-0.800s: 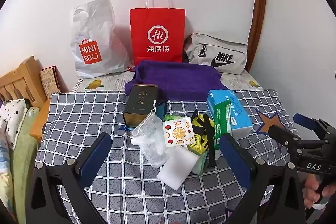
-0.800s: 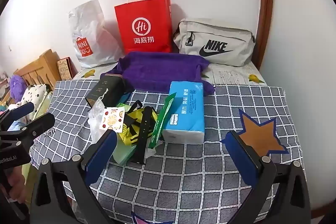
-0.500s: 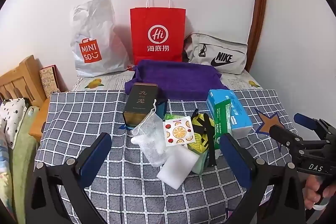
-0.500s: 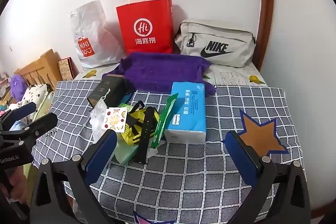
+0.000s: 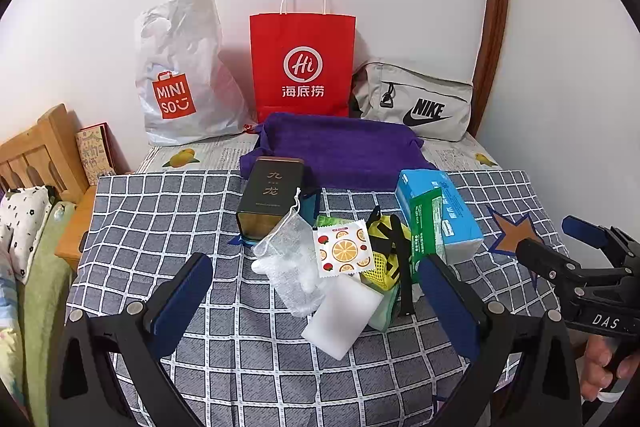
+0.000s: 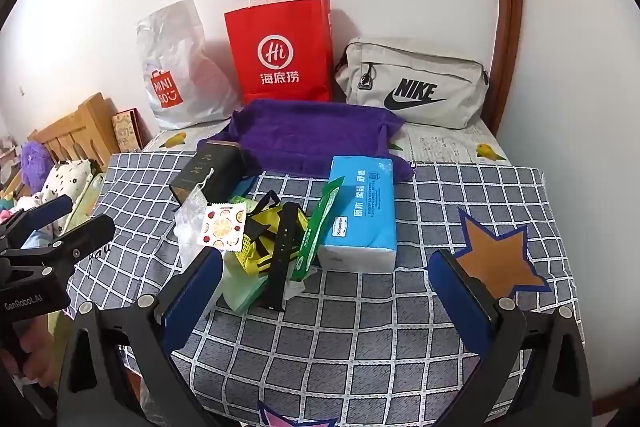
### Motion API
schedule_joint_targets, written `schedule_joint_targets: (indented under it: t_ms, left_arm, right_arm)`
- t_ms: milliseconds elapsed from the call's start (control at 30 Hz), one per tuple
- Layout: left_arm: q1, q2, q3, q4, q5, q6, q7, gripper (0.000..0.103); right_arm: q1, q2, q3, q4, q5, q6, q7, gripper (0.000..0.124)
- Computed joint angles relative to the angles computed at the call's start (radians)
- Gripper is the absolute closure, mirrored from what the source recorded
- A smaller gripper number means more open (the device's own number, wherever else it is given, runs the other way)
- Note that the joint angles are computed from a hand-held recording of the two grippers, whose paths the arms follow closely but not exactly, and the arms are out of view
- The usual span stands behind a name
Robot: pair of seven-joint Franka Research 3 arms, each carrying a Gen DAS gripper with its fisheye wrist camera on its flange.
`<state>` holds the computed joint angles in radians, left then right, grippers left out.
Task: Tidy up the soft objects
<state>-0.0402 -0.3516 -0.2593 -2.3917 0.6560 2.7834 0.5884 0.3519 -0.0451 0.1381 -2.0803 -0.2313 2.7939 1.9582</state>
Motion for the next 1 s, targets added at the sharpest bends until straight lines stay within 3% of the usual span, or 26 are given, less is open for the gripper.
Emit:
schedule_joint_targets:
  t_ms: [1000]
  left_arm:
    - [-0.002, -0.009, 0.000, -0.001, -0.002, -0.006, 0.002, 0.000]
  right_arm:
    - [0.000, -0.006, 0.002, -0.004, 0.001, 0.000, -0.001, 0.022]
